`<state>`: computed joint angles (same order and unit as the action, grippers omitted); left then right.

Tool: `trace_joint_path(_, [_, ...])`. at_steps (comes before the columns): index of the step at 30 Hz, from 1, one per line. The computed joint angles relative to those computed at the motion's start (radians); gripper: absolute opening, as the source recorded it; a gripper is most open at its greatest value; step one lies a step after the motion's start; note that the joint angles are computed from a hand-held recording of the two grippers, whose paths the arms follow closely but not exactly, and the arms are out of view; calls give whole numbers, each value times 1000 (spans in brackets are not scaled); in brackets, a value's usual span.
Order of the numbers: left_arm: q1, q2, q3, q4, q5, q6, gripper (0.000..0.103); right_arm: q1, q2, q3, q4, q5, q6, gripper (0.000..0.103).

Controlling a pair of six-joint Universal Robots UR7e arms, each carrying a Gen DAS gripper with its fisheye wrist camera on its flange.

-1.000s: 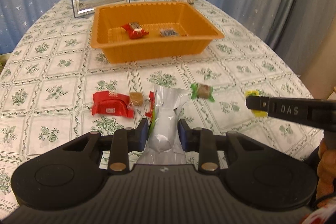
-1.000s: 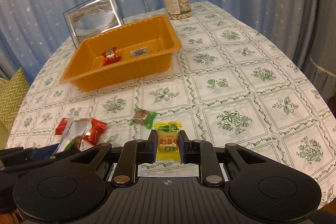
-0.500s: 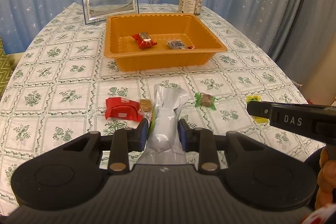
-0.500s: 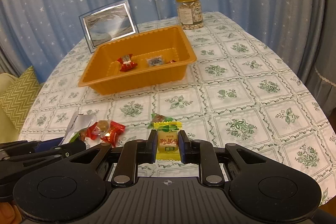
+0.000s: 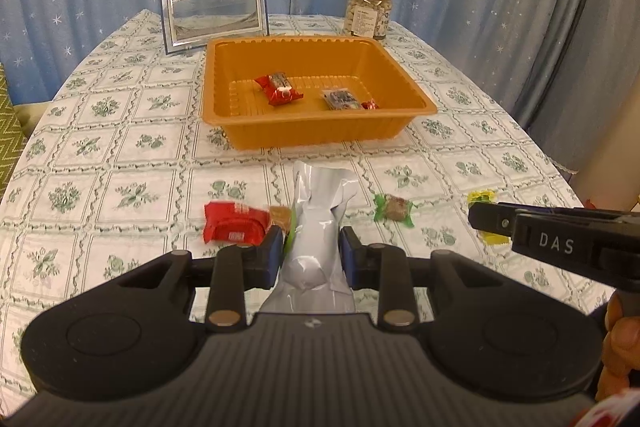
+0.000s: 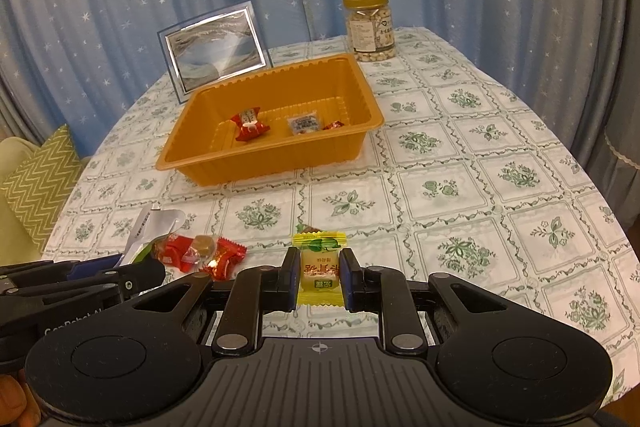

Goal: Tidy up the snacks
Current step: 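Carry the yellow packet and white packet over the orange tray with both grippers, then lower both packets into the tray and open both grippers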

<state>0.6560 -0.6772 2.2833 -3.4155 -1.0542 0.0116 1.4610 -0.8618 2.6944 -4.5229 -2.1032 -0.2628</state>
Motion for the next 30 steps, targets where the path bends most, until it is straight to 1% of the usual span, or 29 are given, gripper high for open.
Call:
trace_joint_path(7, [27,34,-97,2,-10,39,28,-18,-100,-51,116,32,-38,21])
trace_joint_path(12, [56,58,-193,26,-37,59,28,-32,-184,-113,251,69,-65,21])
trace_joint_path(16, [80,91,-279,48,-46,100,28,-51,-233,-175,367,118,-80,21])
trace_joint_path(18, [94,107,-324,66,-50,110,28,-67,-256,-208,434,154,-79,21])
trace_joint_path(23, [126,150,-432,111,-54,128,28,-84,-266,-301,546,185,-104,21])
trace_joint_path(27, [148,185,-507,151,-55,150,28,-94,-261,-365,621,209,-81,21])
trace_joint_path(30, [157,212,-553,169,-41,179,28,-98,-246,-403,657,215,-76,21])
